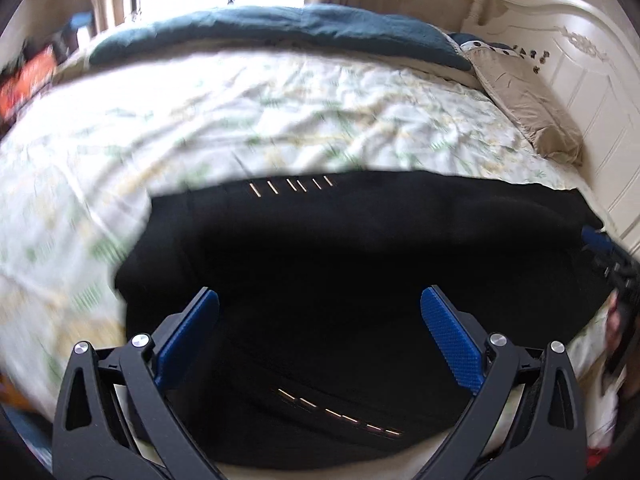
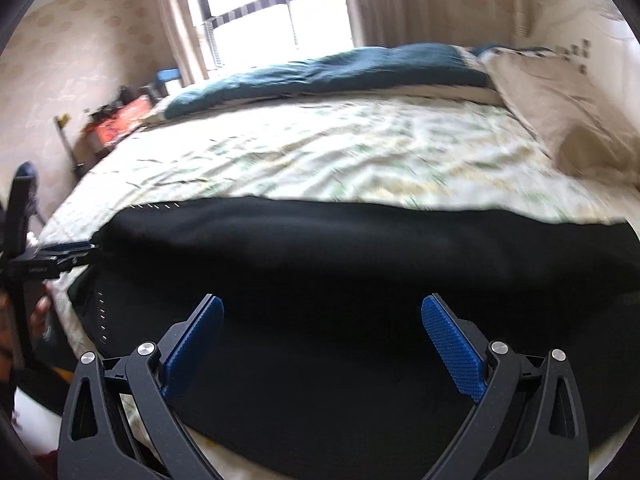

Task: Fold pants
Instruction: 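Close both grippers on the waistband edge of the black pants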

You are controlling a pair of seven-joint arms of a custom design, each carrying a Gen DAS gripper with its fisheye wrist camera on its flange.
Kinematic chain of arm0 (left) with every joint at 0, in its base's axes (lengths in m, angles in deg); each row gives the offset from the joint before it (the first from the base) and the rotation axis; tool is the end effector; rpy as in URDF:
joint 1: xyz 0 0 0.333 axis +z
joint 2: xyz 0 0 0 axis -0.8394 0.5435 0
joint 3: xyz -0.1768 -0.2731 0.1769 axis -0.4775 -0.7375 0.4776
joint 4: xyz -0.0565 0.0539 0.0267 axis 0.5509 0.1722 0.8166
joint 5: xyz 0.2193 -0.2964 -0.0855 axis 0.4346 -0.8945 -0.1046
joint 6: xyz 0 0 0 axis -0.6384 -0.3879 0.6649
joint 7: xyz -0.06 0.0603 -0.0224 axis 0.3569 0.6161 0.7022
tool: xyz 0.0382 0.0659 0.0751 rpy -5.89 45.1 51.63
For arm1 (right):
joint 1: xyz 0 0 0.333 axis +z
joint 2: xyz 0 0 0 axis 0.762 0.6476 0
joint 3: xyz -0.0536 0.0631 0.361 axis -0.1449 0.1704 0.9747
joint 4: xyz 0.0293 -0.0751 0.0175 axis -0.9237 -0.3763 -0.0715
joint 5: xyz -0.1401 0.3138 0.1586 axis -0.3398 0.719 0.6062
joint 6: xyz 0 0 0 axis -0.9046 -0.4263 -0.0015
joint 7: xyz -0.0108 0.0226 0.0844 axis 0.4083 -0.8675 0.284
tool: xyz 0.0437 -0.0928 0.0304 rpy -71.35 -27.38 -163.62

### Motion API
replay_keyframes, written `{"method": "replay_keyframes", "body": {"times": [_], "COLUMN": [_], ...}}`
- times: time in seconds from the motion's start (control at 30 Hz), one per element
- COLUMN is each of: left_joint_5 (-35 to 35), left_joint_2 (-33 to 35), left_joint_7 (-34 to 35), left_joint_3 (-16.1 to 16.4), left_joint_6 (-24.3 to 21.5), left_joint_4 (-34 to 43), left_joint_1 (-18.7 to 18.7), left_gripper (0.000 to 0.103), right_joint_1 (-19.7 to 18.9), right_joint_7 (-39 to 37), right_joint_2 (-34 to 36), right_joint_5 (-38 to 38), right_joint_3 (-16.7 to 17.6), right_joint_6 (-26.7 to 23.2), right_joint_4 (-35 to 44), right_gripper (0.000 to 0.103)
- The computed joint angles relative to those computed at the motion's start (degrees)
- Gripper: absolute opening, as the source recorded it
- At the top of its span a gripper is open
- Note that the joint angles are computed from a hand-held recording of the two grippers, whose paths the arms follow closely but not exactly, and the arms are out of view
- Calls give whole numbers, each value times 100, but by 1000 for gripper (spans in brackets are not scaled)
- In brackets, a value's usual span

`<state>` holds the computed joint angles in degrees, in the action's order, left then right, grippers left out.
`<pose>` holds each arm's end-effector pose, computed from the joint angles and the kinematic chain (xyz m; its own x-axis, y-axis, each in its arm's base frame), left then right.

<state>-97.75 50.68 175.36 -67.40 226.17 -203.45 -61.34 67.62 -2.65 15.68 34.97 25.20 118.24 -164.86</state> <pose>0.4921 -0.0137 0.5274 -0.0483 -0.9938 0.0998 -0.7886 -0.0234 -0.6144 0.5396 0.1942 0.5132 0.3762 -0.9105 -0.1713 -0.6886 -0.1511 -0.7092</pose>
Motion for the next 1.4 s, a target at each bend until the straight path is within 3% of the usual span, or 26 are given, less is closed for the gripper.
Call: {"method": "replay_keyframes", "body": {"times": [0.1,0.13,0.27,0.47,0.57,0.67,0.77,0.87,1.0,1.03,1.07,1.1,1.13,1.2,1.27,1.4], "left_joint_5": [-557,-939,-1655,-1716,-1870,-1843,-1925,-1886,-1535,-1466,-1400,-1323,-1240,-1125,-1067,-728], "left_joint_2": [249,397,1019,2014,2449,2798,2990,3071,3046,3038,3034,3026,3012,2985,2931,2751], "left_joint_7": [1053,1709,2992,3643,3880,4019,4205,4189,4044,3965,3892,3814,3746,3644,3632,3515], "left_joint_3": [342,478,554,224,3,-214,-461,-669,-781,-789,-795,-799,-804,-824,-856,-834], "left_joint_6": [-149,-244,-1037,-2097,-3010,-3958,-4407,-4628,-4469,-4446,-4421,-4376,-4309,-4250,-4254,-3836], "left_joint_4": [422,637,1487,2671,3276,3760,4020,4165,4141,4145,4148,4141,4126,4108,4050,3756], "left_joint_1": [-147,-208,42,645,1049,1435,1774,2019,2082,2089,2092,2083,2064,2049,2040,1879], "left_gripper": [101,101,101,98,80,79,79,76,57,51,48,44,40,30,19,12], "right_joint_1": [-310,-433,-823,-975,-932,-951,-925,-880,-893,-891,-900,-895,-909,-965,-934,-787], "right_joint_7": [-1214,-1388,-1489,-798,-619,-435,-249,-309,-14,-45,-60,-65,-34,91,-64,-253], "right_joint_2": [390,622,1459,2744,3230,3775,4316,4531,4924,4886,4903,4842,4901,5057,4768,4080], "right_joint_5": [871,953,873,-216,-754,-1034,-1289,-1486,-1528,-1550,-1585,-1612,-1603,-1546,-1558,-1619], "right_joint_3": [47,11,-42,-104,-97,-33,-6,13,45,42,31,9,24,114,67,-66], "right_joint_6": [-909,-1347,-2808,-4426,-4952,-5647,-6325,-6631,-7120,-7094,-7140,-7085,-7171,-7467,-7257,-6361], "right_joint_4": [809,1207,2542,4461,5212,6102,7032,7468,8217,8160,8216,8125,8234,8512,8007,6811], "right_gripper": [99,99,99,99,98,98,98,98,92,80,74,60,38,22,15,9]}}
